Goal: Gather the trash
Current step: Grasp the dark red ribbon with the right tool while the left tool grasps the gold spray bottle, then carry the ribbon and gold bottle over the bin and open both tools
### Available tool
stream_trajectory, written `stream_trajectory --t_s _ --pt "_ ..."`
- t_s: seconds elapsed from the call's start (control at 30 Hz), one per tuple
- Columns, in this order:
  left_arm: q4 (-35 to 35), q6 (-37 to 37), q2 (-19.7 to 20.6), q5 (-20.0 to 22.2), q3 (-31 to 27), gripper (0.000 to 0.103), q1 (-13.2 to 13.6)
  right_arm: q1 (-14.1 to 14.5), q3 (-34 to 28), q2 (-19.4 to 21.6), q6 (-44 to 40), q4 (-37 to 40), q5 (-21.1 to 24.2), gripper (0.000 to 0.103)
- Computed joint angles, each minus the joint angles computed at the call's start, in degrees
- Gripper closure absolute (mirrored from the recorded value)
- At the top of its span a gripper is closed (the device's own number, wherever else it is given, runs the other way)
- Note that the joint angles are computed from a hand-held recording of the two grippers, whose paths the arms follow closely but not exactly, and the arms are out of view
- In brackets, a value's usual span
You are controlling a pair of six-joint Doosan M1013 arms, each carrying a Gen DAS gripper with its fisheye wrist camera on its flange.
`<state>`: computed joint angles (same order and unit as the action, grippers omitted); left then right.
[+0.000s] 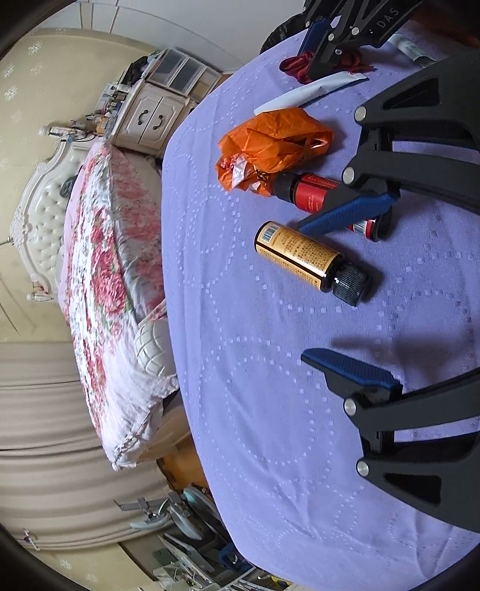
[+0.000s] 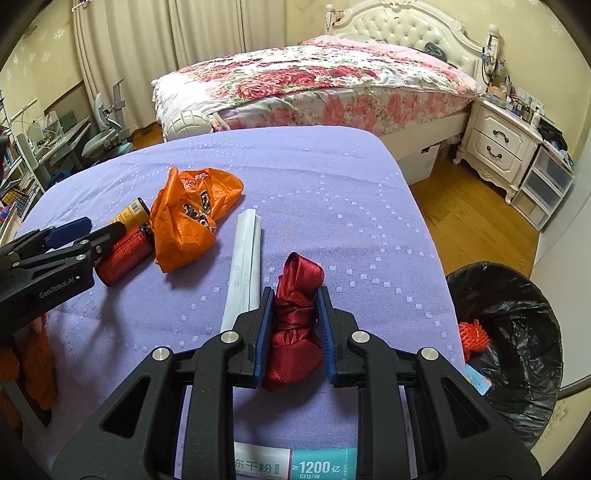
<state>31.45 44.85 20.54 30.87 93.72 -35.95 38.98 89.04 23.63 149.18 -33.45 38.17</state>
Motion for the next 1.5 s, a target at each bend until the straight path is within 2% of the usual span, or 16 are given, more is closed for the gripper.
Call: stream_trajectory --t_s 0.23,0.33,0.4,0.43,0.57,0.73,0.8,0.83,1.17,1.5 --pt "-8.8 8.6 0.1 -1.6 -0.1 0.077 0.9 0.0 0.1 0.0 0.0 0.0 -0.1 0.079" --pt "-8.3 8.1 0.0 -1.8 0.2 0.078 0.7 0.0 0.0 0.0 -0.1 0.1 -0.1 0.078" --pt "-7.9 7.7 -0.1 -1.8 0.3 0.078 0.7 -0.1 0.2 -0.2 -0.9 1.0 -1.0 0.066" --pt "-7.4 7.1 -0.3 -2.0 0.5 0.078 0.6 0.0 0.2 -0.2 -0.7 0.9 -1.1 0.064" --pt "-6.3 5.1 -0.8 -2.6 1.3 0.078 0.7 0.1 0.1 -0.3 0.1 0.4 -0.3 0.063" --pt "-5.4 2.1 -1.6 -3.4 2.4 0.078 0.8 0.2 0.2 -0.4 1.1 0.1 0.5 0.066" --pt "-4.5 0.9 -2.0 -3.6 2.9 0.078 0.7 0.2 0.1 -0.4 0.6 0.1 1.0 0.08" --pt "-4.0 0.2 -2.1 -3.7 3.1 0.078 0.6 0.2 0.1 -0.4 0.2 0.5 0.9 0.082" --pt "0.6 -6.7 -3.9 -3.8 5.2 0.078 -0.1 0.8 1.9 -1.8 3.7 -2.0 0.2 0.082" --pt "5.7 -12.4 -6.5 -5.7 7.4 0.078 -2.9 1.7 5.5 -5.1 9.9 -7.8 -0.1 0.082"
